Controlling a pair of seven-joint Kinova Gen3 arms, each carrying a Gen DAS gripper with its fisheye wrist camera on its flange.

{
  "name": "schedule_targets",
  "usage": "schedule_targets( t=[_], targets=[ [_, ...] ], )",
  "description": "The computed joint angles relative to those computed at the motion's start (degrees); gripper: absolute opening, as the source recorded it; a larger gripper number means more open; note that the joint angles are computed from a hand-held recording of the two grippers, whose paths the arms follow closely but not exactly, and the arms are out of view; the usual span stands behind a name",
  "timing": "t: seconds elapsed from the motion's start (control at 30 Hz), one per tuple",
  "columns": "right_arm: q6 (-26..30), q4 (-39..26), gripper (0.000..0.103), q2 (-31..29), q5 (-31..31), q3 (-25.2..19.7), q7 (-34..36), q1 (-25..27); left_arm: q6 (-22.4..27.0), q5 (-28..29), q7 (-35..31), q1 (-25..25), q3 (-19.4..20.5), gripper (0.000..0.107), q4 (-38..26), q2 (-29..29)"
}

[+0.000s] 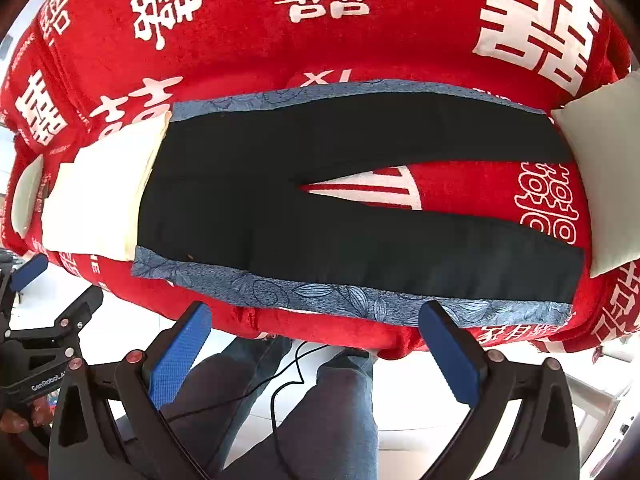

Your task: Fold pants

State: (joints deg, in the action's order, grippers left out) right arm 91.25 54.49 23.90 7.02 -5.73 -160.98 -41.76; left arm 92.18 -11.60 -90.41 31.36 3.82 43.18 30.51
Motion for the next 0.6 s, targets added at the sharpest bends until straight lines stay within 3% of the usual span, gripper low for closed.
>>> schedule_targets(
  t=[0.6],
  targets=[
    [1.8,-0.5,0.103,0.6,-0.9,0.2,0.1,1.3,-0.3,-0.6,-1.0,0.8,-0.3,0.103,-1.6,0.6]
  ],
)
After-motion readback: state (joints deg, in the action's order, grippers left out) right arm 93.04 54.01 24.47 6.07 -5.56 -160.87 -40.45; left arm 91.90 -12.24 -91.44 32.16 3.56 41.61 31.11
